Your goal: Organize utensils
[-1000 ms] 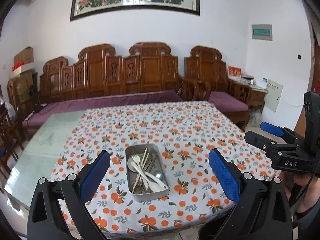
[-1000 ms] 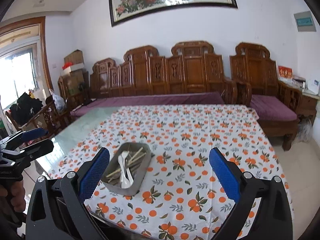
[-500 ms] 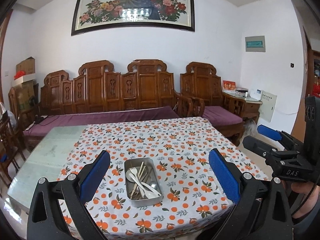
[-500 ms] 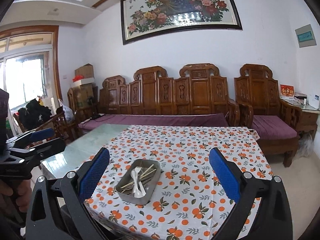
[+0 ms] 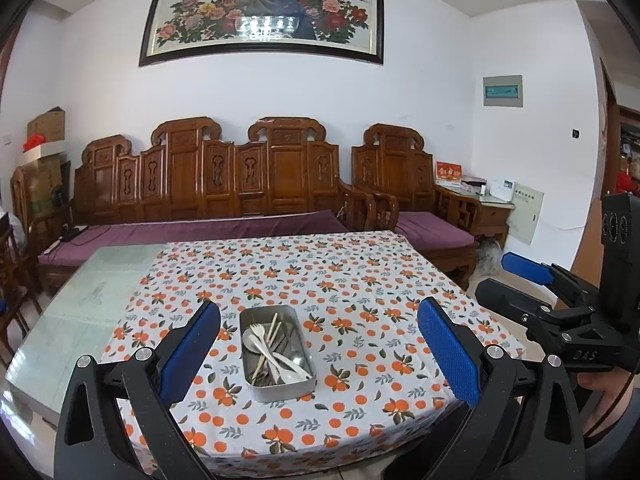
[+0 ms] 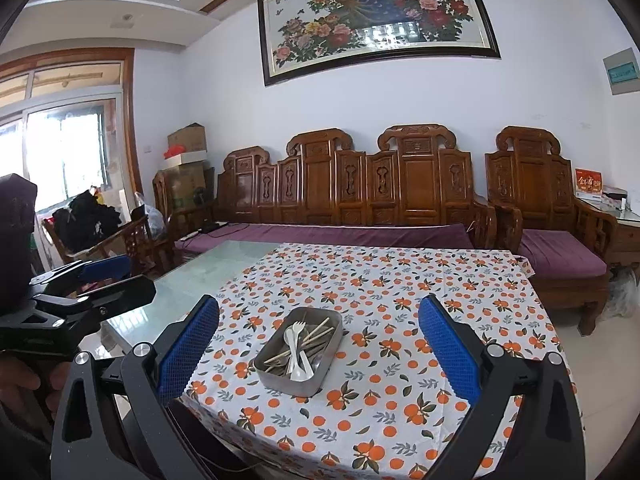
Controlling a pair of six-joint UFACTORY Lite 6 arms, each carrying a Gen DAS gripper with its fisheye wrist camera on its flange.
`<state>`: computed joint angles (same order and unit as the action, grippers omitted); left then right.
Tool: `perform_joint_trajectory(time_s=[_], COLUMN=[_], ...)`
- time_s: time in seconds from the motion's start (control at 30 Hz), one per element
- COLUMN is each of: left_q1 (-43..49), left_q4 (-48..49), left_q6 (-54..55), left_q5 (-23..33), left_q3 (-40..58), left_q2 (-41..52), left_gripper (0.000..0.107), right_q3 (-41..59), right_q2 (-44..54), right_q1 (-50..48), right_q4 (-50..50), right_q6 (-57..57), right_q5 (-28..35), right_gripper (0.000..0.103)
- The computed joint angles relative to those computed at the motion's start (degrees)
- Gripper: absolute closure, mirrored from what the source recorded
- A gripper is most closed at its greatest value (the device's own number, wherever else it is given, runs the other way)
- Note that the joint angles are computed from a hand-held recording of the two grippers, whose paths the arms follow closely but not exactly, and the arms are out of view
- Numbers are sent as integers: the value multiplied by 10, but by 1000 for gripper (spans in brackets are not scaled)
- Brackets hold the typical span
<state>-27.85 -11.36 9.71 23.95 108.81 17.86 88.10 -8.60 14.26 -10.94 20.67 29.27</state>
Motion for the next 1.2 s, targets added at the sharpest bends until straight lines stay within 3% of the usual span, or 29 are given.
perform_joint_trajectory(time_s=[1.2], left_q1=[-6], left_q4=[43], left_q6=[-42], left_q5=[-15], left_q3=[-14], left_q2=[-4], left_gripper=[12], right_q3=[1], right_q2=[6], right_q1=[5], right_q4=[-7], right_q6=[11], right_q5=[-1], right_gripper=[3])
